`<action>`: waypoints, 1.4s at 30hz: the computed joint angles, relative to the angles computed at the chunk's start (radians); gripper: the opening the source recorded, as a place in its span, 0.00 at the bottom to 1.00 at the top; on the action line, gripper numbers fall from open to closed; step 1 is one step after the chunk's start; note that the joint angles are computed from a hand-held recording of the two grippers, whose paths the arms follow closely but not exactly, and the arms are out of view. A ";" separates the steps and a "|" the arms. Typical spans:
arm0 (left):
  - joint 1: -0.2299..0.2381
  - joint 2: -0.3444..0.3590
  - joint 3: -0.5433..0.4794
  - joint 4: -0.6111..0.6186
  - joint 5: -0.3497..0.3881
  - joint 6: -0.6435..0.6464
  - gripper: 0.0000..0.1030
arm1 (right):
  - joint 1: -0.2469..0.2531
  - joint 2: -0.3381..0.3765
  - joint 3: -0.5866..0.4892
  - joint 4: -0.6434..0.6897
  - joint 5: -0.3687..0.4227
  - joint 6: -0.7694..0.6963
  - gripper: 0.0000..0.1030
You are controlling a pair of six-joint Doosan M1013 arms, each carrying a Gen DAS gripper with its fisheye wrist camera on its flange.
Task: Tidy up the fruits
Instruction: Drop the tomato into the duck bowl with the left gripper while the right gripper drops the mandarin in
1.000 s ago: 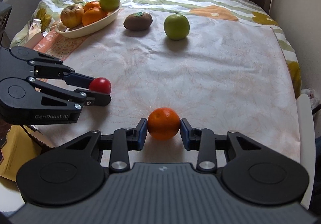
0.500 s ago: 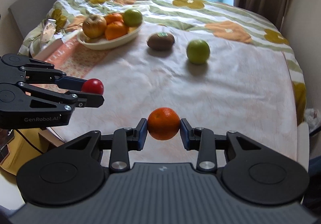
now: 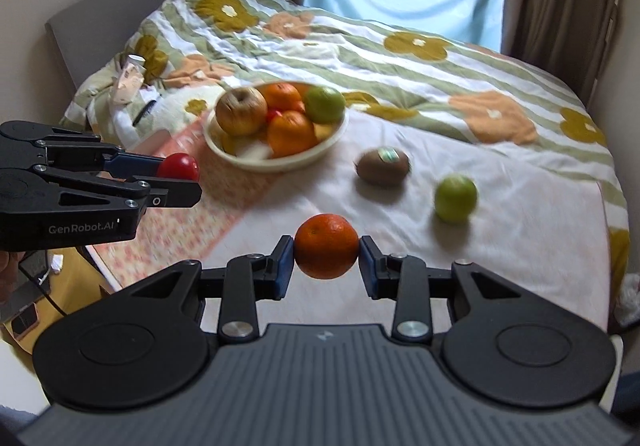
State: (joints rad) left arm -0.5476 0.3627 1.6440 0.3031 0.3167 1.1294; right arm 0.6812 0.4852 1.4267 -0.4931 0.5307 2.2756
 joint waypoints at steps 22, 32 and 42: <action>0.135 0.160 -0.196 -0.387 0.060 0.580 0.34 | -0.021 0.256 -0.410 0.111 0.141 -0.091 0.48; 0.149 0.218 -0.250 -0.523 0.154 0.772 0.34 | -0.029 0.303 -0.473 0.080 0.215 0.002 0.48; 0.147 0.198 -0.215 -0.538 0.096 0.778 0.92 | -0.030 0.304 -0.476 0.084 0.209 0.004 0.48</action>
